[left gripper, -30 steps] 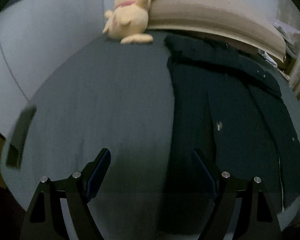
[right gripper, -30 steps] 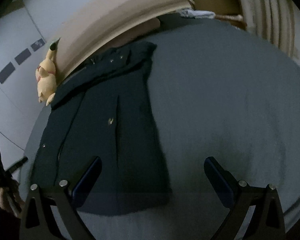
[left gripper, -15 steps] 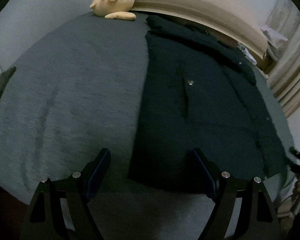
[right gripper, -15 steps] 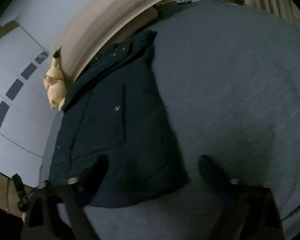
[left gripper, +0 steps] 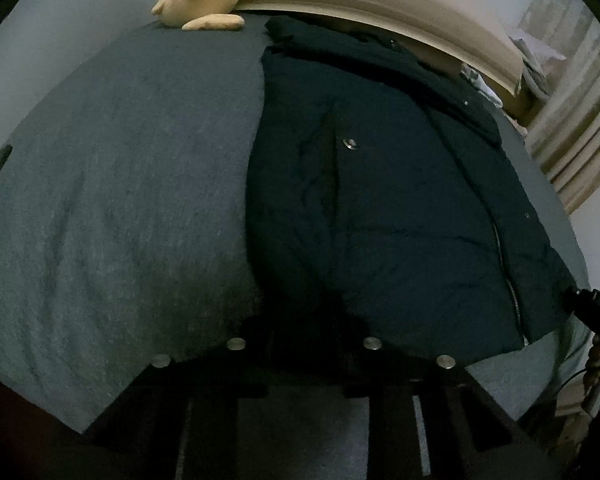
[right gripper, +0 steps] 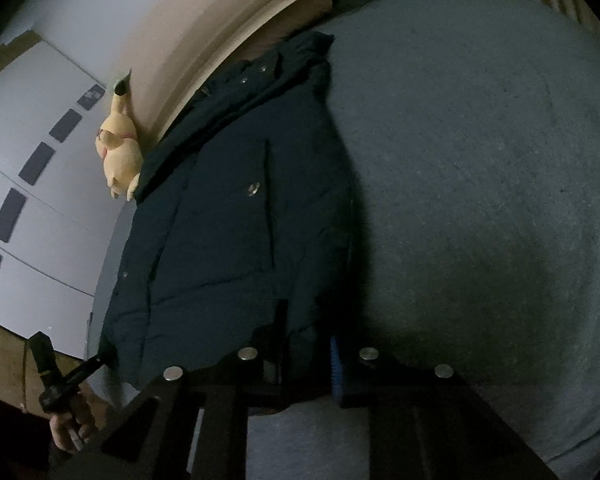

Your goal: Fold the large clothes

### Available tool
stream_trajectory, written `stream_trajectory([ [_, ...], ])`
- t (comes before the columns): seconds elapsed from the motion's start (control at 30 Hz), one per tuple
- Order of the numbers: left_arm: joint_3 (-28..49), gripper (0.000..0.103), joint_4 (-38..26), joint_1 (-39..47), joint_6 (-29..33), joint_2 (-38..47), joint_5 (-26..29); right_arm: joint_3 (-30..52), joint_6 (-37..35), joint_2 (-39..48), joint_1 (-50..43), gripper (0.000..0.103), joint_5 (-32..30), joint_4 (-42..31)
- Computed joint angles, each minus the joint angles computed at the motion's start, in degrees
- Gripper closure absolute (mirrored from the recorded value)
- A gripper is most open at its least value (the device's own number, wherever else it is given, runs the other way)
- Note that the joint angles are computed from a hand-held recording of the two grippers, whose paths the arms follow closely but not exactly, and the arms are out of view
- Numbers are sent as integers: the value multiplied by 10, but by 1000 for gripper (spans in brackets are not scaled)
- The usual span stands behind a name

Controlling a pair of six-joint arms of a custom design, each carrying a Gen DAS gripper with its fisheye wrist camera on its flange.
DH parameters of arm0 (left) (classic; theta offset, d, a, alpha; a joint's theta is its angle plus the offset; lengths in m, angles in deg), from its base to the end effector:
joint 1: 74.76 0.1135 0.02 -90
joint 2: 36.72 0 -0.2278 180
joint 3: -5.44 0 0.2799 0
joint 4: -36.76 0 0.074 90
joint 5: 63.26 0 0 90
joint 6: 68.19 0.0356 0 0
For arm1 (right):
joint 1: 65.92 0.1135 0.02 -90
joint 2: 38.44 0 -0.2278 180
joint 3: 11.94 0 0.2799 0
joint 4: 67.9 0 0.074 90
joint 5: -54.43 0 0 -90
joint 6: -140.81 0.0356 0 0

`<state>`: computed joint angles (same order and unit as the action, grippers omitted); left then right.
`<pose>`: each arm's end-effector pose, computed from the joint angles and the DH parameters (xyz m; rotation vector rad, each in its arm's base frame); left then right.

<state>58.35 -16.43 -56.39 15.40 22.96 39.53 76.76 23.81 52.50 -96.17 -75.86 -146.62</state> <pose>0.2278 0.0673 0.1830 -0.4797 2.5465 -0.2163 0.2874 -0.1410 0.2304 -0.0016 2.5767 0.7318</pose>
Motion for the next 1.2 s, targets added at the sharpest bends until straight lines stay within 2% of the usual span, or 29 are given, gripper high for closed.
stream_trajectory([
  [0.2,-5,89,-5,20,14,-21,-2,-16,-32,-23,-18,90,-3,-27],
  [0.47,-31,90,-46,54,43,-83,1,-90,-81,-99,-53,90,-10,-77],
  [0.6,-41,90,-47,25,20,-94,-12,-106,-109,-103,-79,90,-4,-92],
  [0.67,-39,88,-48,30,25,-95,-4,-98,-119,-86,-83,85,-9,-104],
  [0.7,-33,84,-55,37,30,-95,-2,-93,-116,-81,-85,75,-13,-106],
  [0.73,-30,82,-64,50,34,-104,7,-87,-110,-79,-91,46,-8,-104],
  [0.77,-23,77,-74,78,45,-114,32,-82,-102,-80,-100,29,-3,-98],
  [0.8,-17,64,-78,92,47,-121,37,-78,-91,-82,-112,13,-5,-88],
  [0.83,-7,46,-80,106,49,-122,35,-70,-84,-79,-124,13,-9,-84],
  [0.9,20,37,-51,127,31,-106,10,-33,-65,-49,-138,13,-13,-81],
  [0.93,34,37,-42,133,31,-87,10,-11,-41,-30,-138,13,-16,-70],
  [1.03,122,37,0,119,22,47,-9,80,35,37,-105,13,-32,-37],
  [1.2,302,37,77,84,-13,281,33,246,157,171,-2,13,-69,31],
])
